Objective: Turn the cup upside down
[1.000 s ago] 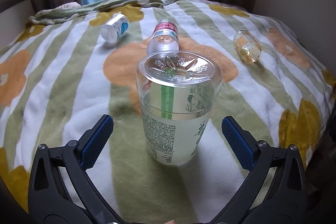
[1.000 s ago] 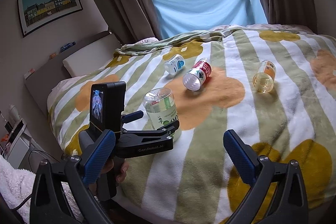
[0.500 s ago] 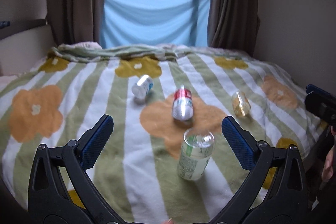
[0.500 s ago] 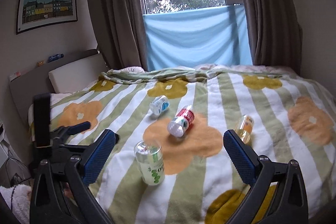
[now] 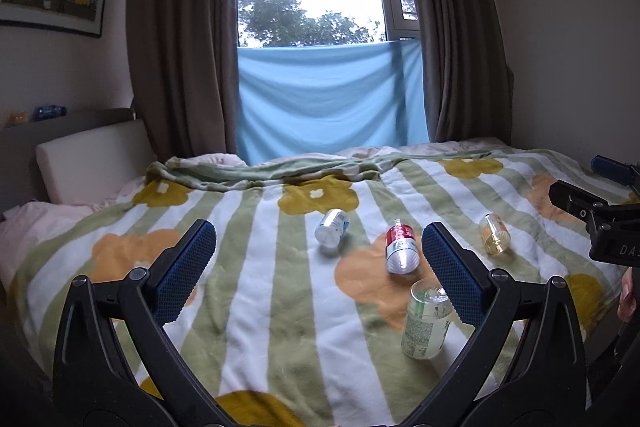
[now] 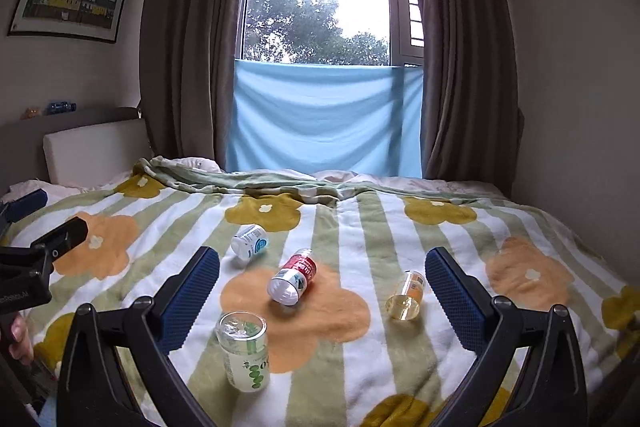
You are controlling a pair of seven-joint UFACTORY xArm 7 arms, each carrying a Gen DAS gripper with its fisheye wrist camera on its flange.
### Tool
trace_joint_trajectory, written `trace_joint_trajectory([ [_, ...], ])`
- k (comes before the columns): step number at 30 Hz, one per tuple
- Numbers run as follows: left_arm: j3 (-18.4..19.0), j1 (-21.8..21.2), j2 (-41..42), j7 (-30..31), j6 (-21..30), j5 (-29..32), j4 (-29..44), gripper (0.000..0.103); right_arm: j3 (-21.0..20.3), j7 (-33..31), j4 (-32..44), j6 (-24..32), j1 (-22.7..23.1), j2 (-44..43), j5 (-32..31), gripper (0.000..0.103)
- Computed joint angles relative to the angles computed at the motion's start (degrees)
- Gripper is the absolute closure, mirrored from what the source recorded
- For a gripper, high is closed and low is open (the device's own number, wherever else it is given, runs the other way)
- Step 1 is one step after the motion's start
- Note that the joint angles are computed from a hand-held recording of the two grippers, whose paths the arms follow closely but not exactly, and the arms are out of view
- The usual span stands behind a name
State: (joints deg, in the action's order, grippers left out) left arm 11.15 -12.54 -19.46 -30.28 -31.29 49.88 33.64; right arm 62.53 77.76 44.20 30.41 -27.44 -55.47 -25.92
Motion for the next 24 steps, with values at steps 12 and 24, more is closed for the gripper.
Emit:
trace_joint_trajectory([
  [12, 1.10, 0.46, 0.10, -8.45, -0.97, 7.58, 0.89, 0.000, 0.69, 0.34, 0.45, 3.55, 0.75, -1.00, 0.65, 0.000],
  [24, -0.88, 2.98, 0.48, -11.07, -2.09, 8.72, 1.31, 0.000, 1.17, 0.71, 0.58, 2.76, 0.32, -1.02, 0.84, 0.000],
])
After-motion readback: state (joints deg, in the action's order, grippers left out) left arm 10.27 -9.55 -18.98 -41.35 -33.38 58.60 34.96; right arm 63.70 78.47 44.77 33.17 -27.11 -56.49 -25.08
